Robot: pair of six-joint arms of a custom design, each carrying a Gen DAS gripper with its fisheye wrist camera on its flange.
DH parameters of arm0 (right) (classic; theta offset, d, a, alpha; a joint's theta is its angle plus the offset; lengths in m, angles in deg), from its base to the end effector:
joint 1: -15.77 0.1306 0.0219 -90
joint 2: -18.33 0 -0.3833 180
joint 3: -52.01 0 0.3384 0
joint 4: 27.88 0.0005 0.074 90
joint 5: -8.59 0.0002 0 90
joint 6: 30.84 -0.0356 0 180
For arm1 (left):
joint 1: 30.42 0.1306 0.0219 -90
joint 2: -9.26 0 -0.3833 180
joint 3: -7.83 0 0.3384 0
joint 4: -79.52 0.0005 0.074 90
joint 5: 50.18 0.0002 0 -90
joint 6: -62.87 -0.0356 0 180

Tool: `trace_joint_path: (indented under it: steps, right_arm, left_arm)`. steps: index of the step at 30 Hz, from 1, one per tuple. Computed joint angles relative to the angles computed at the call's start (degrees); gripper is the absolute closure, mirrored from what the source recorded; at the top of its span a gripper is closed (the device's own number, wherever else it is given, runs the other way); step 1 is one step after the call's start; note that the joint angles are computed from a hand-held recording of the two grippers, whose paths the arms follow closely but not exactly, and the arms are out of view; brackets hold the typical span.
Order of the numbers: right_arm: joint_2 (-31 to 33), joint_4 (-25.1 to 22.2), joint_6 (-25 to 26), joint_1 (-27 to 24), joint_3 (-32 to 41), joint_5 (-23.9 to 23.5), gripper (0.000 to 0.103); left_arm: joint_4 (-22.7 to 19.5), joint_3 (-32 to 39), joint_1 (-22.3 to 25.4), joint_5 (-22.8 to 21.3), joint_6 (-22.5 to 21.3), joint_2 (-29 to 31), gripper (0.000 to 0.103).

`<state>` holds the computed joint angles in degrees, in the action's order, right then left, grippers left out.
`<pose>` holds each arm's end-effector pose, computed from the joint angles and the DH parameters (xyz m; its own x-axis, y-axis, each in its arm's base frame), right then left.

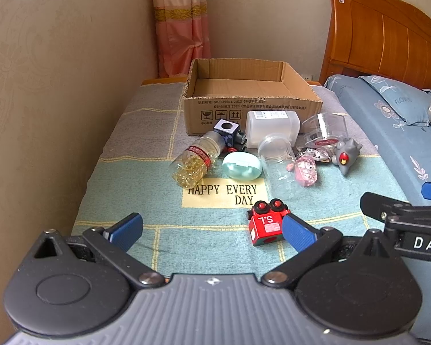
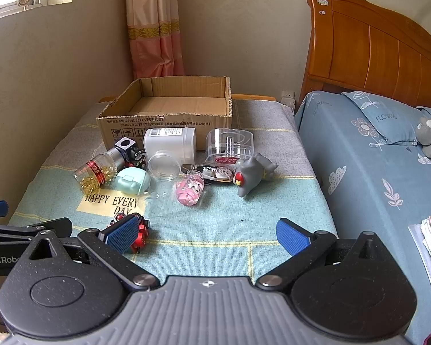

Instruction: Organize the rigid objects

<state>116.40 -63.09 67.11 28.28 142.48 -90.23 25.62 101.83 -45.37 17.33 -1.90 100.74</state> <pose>0.4784 0.1112 0.3910 -0.6123 -0.2758 -0.7410 -0.4125 0.9110 0.0017 0.4250 -0.0999 0.4450 -0.6861 -0.2244 -0.6920 -0.3148 0.9491 0.0043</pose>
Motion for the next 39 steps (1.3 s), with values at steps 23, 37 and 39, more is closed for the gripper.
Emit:
trace_joint_path:
  steps: [23,37,39]
  right_arm:
    - [-0.1,2.0,0.5,-0.2,-0.7,-2.2,0.000]
    - [1.4,5.4,3.4,-0.9,-1.0,-7.3,0.000]
    - [2.0,5.7,4.2,-1.0,-0.8,-8.0,0.000]
  left_arm:
    - [2.6,-1.0,0.4,0.0,-1.4,0.0,0.001]
    - [7.4,-2.4,2.5,3.1,-6.0,0.7,0.001]
    - [7.6,-2.3,3.0,3.5,-6.7,1.2,0.001]
